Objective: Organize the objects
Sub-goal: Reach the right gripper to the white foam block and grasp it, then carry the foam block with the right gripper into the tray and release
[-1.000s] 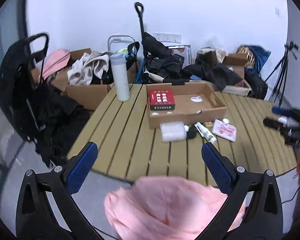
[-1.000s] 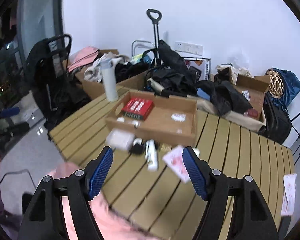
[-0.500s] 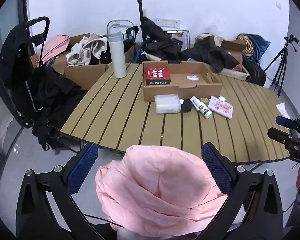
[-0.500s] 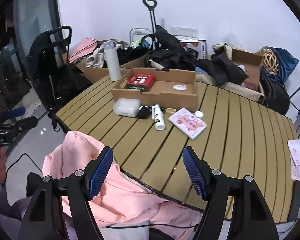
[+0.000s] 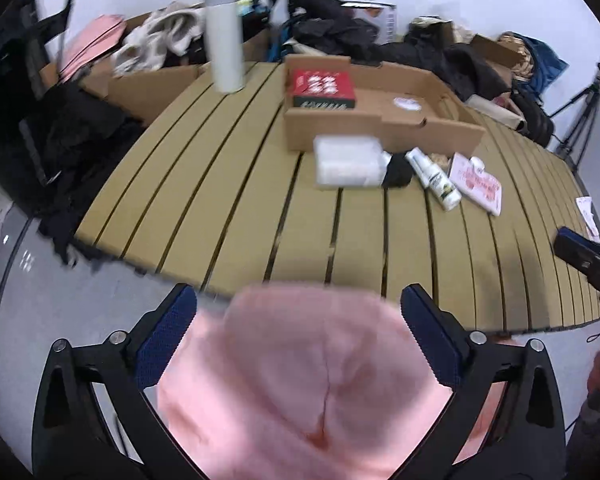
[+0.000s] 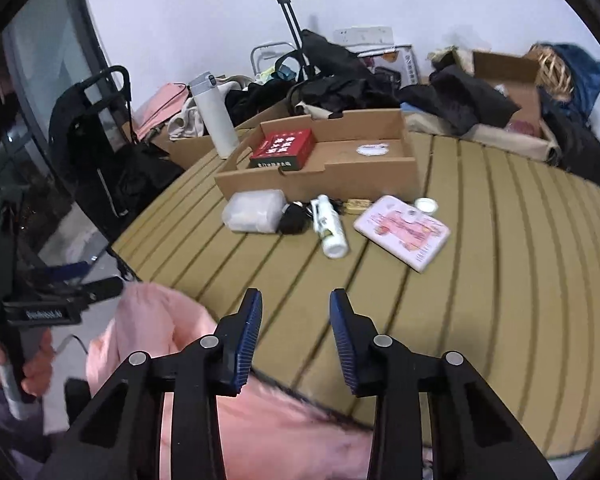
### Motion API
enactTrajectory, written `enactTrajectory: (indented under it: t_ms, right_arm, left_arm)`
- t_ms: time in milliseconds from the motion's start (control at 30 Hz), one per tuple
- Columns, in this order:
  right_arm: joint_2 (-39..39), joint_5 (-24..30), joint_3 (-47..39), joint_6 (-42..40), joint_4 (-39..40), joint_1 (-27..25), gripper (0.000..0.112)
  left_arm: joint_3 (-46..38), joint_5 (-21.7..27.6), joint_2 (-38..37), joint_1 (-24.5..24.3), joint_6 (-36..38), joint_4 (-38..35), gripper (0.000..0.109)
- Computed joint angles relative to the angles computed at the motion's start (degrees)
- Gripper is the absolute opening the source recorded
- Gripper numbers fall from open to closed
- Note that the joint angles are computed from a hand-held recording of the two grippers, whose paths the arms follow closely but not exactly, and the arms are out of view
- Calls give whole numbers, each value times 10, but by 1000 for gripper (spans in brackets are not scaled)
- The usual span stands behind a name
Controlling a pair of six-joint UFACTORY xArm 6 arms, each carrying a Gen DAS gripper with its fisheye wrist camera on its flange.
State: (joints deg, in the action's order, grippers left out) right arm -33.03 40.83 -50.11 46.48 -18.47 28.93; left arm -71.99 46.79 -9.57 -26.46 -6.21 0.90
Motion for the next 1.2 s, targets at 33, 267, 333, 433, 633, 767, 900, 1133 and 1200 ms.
enactTrajectory:
  t_ms: [33, 267, 333, 433, 633, 767, 900, 1133, 1200]
  right_arm:
    - [22, -12, -12, -24, 21, -11, 38]
    - [241, -85, -158, -189, 188, -58, 38]
    - [301, -95, -206, -209, 212, -64, 38]
    - [375, -95, -269, -223, 233, -76, 38]
    - [444, -97, -316, -268, 317, -87, 35]
    - [441, -88, -318, -284, 339, -89, 32]
    - [385, -78, -286, -261, 252, -63, 31]
    - [198, -70, -109, -160, 190, -22, 31]
    - [151, -53, -66, -109, 148, -11, 31]
  left_arm:
    - [-11, -19, 17, 3, 19, -15, 93]
    - [-209, -10, 220, 26, 101, -145, 59]
    - [-272, 18, 275, 34, 114, -181, 54]
    - [-341, 51, 339, 46, 151, -248, 46]
    - [-347, 64, 364, 69, 190, -346, 25]
    - [-305, 47, 329, 68, 189, -345, 18]
    - [-211, 11, 241, 57, 198, -341, 18]
    - [-28, -9, 82, 9, 214, -361, 18]
    - [-4, -8, 69, -8, 215, -359, 18]
